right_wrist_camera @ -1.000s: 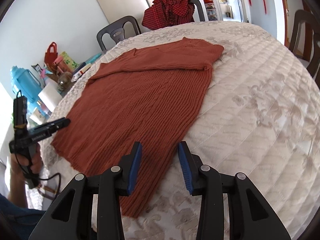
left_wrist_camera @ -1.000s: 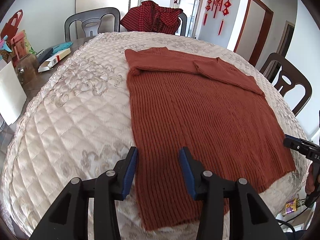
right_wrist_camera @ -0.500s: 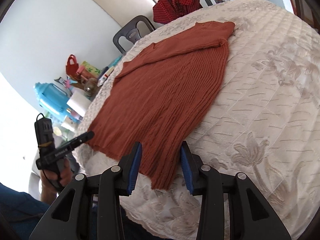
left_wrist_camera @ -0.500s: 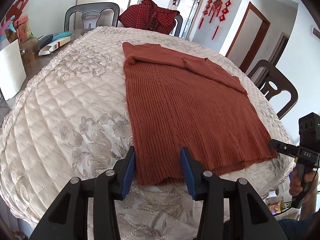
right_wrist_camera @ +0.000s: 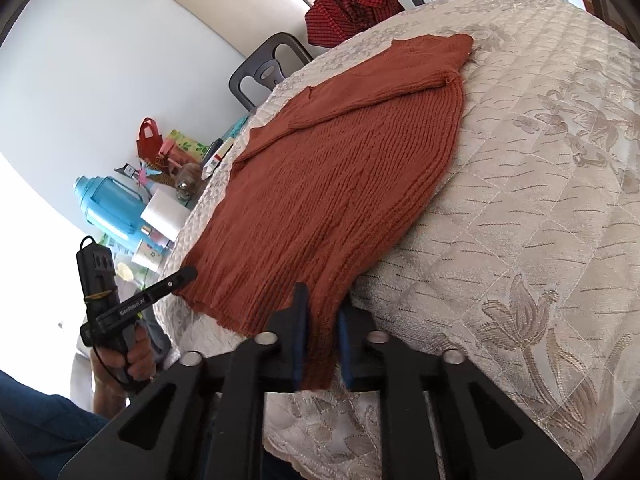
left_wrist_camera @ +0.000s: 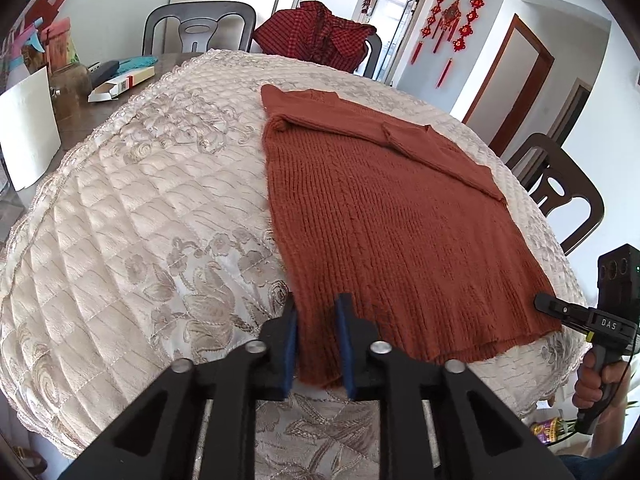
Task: Fold small clothes
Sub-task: 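Grasp the sweater hem with the right tool while the left tool grasps it too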
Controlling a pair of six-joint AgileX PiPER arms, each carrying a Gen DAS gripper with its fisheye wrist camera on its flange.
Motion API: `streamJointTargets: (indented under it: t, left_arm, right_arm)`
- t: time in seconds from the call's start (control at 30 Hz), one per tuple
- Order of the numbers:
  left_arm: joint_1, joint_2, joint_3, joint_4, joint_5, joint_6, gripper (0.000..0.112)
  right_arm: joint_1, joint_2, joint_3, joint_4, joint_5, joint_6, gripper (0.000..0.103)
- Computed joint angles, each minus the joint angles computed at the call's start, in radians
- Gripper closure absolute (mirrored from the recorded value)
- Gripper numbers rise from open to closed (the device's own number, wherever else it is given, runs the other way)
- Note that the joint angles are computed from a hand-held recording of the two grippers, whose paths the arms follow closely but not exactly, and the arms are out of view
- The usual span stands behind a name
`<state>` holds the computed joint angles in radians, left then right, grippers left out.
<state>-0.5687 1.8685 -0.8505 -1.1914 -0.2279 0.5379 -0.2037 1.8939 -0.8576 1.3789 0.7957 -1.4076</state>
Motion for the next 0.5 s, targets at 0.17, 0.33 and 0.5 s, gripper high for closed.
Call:
streamJointTargets:
  t: [0.17, 0.33, 0.5]
  left_arm:
    - [0.006, -0.004, 0.002, 0.04, 0.015, -0.032, 0.103]
    - [0.005, -0.021, 0.018, 0.147, 0.011, -0.135, 0.104]
    - [0.002, -0.059, 0.043, 0.303, -0.003, -0.284, 0.105]
  right_arm:
    - [-0.015, -0.01, 0.017, 0.043, 0.024, -0.043, 0.094]
    - [-0.065, -0.037, 0.038, 0.077, 0.087, -0.084, 0.095]
    - [-0.109, -0.069, 0.049, 0.106, 0.14, -0.119, 0.095]
